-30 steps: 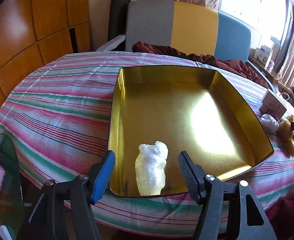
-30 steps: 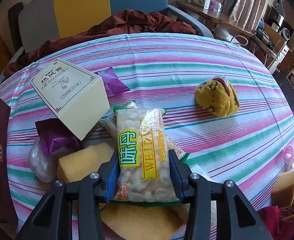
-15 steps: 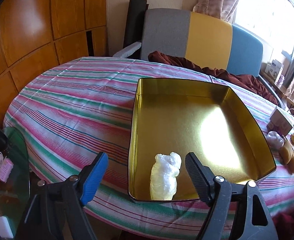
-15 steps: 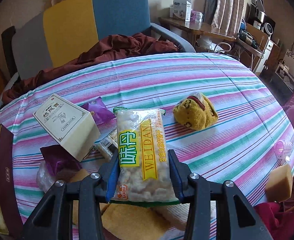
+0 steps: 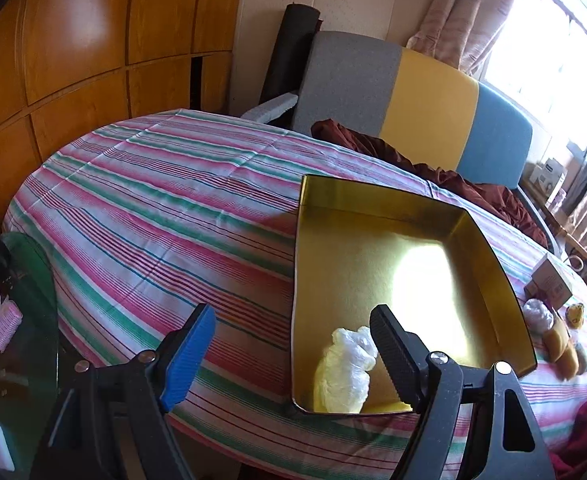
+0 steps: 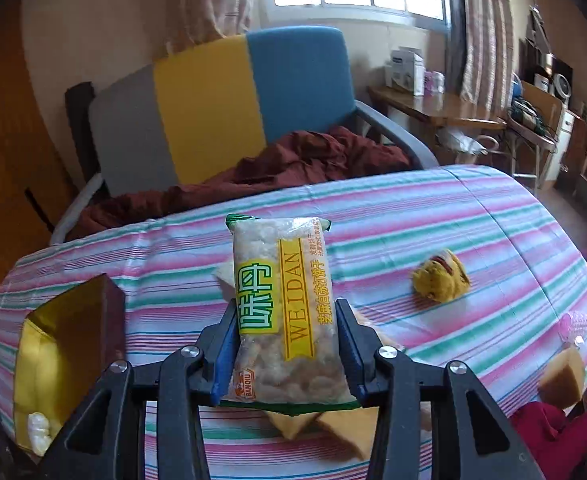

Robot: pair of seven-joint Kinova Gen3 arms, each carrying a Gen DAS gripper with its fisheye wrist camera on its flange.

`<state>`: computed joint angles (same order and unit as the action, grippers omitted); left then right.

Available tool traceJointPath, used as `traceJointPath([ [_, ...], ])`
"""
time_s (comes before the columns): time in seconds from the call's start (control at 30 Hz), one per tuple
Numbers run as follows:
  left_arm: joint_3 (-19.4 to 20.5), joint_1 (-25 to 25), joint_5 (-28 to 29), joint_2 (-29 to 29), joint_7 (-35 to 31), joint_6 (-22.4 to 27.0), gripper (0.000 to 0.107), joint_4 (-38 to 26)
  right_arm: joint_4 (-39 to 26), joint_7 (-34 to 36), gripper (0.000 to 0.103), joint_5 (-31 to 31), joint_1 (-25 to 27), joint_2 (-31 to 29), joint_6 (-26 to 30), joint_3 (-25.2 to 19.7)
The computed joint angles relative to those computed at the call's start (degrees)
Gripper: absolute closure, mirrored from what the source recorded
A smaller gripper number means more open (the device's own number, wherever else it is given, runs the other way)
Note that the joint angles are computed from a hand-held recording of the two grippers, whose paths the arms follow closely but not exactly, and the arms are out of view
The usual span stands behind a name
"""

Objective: Organize objects
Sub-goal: 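Carry the WEIDAN bag into the gold tray and release it with the right gripper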

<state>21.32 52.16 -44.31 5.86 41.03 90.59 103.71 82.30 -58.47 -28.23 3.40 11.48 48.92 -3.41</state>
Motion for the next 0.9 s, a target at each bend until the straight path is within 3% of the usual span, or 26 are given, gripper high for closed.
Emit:
traceJointPath([
  [0.1, 0.2, 0.3, 0.2, -0.8, 1.8, 0.6, 0.026, 1.0, 0.8, 5.7, 0.058, -4.0, -1.1, -1.8, 3.3, -2.9],
  [0.23, 0.9, 0.0, 0.9, -1.8, 3.6, 0.4, 0.025, 2.2, 2.9, 9.5, 0.058, -4.9, -7.3, -2.7, 7.7, -5.3],
  [0.4, 1.8, 0.0, 1.8, -2.3, 5.0, 0.7, 0.025, 3.2, 6.1, 5.4, 0.058, 2.1, -18.1, -0.6, 7.1, -7.6],
  [0.57, 2.2, -0.2, 2.3, -2.6, 5.8, 0.2, 0.025, 3.9, 7.8, -1.0, 0.058, 8.7, -24.9, 2.6, 6.3, -8.3],
  [0.67, 2.1, -0.6, 2.4, -2.6, 5.5, -0.7, 0.025, 4.1, 8.1, -1.1, 0.057, 8.5, -26.0, 3.6, 7.8, -9.3],
  [0.9, 2.3, -0.4, 1.8, -1.9, 4.0, -0.4, 0.025, 3.3, 7.9, 5.2, 0.044, 2.0, -22.8, 5.3, 12.6, -10.1],
])
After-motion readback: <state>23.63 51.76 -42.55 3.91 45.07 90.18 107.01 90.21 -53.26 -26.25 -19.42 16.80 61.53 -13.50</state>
